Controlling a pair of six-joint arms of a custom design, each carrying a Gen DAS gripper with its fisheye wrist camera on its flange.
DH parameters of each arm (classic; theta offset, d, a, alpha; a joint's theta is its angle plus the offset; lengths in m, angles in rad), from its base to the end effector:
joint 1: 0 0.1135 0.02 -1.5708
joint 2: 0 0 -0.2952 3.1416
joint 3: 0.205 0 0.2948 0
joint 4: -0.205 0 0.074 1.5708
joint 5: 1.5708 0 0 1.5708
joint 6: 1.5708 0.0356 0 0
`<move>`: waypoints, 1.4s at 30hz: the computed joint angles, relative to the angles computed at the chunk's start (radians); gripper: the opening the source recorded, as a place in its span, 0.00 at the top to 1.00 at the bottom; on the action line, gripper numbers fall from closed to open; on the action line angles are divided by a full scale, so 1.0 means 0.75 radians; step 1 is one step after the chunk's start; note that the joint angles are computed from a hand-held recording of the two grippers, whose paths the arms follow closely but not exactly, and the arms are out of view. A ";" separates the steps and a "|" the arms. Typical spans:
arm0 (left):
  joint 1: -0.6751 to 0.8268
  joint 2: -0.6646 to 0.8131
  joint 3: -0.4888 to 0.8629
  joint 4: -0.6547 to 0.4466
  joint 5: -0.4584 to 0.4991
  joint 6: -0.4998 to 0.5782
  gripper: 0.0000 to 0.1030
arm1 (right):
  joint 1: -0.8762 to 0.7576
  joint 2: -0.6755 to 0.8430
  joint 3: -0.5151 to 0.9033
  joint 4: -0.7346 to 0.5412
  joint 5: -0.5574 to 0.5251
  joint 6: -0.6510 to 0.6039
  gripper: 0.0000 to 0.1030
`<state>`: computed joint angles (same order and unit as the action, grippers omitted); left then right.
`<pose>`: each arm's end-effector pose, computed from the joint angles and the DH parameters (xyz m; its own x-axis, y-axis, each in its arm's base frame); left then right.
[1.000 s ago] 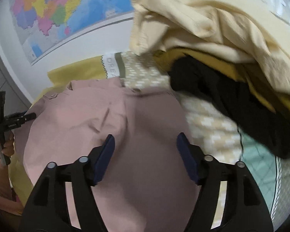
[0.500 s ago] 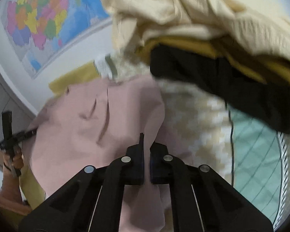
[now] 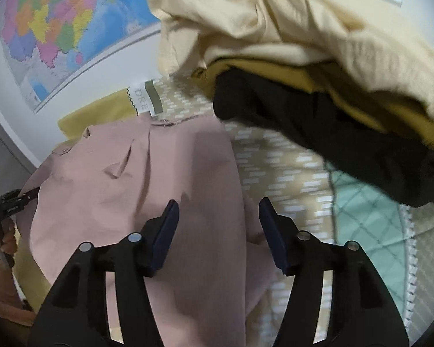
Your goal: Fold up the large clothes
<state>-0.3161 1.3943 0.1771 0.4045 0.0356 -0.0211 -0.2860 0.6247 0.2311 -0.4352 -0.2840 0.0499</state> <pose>0.1895 -0.0633 0.0746 -0.6971 0.2058 -0.6868 0.3193 0.9468 -0.0403 0.1402 -0.0308 0.1511 -0.7018 0.2563 -0.6646 0.1243 0.9628 0.2400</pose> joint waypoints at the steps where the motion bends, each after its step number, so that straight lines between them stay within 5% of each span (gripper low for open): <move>1: -0.003 -0.017 -0.009 -0.004 -0.009 0.001 0.49 | 0.005 -0.076 0.004 -0.056 0.006 0.004 0.40; 4: -0.013 -0.069 -0.036 -0.020 -0.034 0.005 0.41 | 0.063 -0.281 0.023 -0.198 0.060 0.023 0.36; 9: -0.029 -0.109 -0.078 -0.011 -0.056 0.011 0.38 | 0.475 -0.448 0.046 -0.308 0.282 0.122 0.32; 12: 0.001 -0.042 -0.079 0.044 -0.039 0.016 0.43 | 0.766 -0.267 0.024 -0.161 0.454 0.203 0.38; 15: 0.086 0.063 -0.058 0.102 0.068 0.016 0.50 | 0.915 0.104 0.023 0.082 0.576 0.252 0.63; 16: 0.093 0.086 -0.052 0.116 0.076 0.006 0.50 | 0.953 0.228 0.029 0.159 0.630 0.255 0.64; 21: 0.007 0.047 -0.056 0.095 -0.033 -0.033 0.50 | 0.856 0.427 0.036 0.364 0.534 0.285 0.66; 25: -0.029 -0.022 -0.077 0.068 -0.076 -0.040 0.42 | 0.817 0.264 0.036 0.242 0.475 0.302 0.61; 27: -0.037 -0.049 -0.091 0.064 -0.091 -0.038 0.40 | 0.814 0.146 0.036 0.157 0.458 0.304 0.48; 33: -0.028 -0.102 -0.130 0.076 -0.094 -0.023 0.35 | 0.928 -0.109 0.038 -0.037 0.415 0.332 0.44; 38: -0.007 -0.032 -0.134 0.143 -0.089 -0.018 0.35 | 1.003 0.186 0.038 0.145 0.440 0.378 0.39; 42: 0.149 -0.031 -0.132 0.108 0.078 -0.020 0.29 | 0.933 0.323 0.032 0.285 0.374 0.442 0.39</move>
<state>-0.2043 1.3712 0.0780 0.4857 0.0940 -0.0365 0.4137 0.8666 0.2550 -0.2217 -0.0039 0.3811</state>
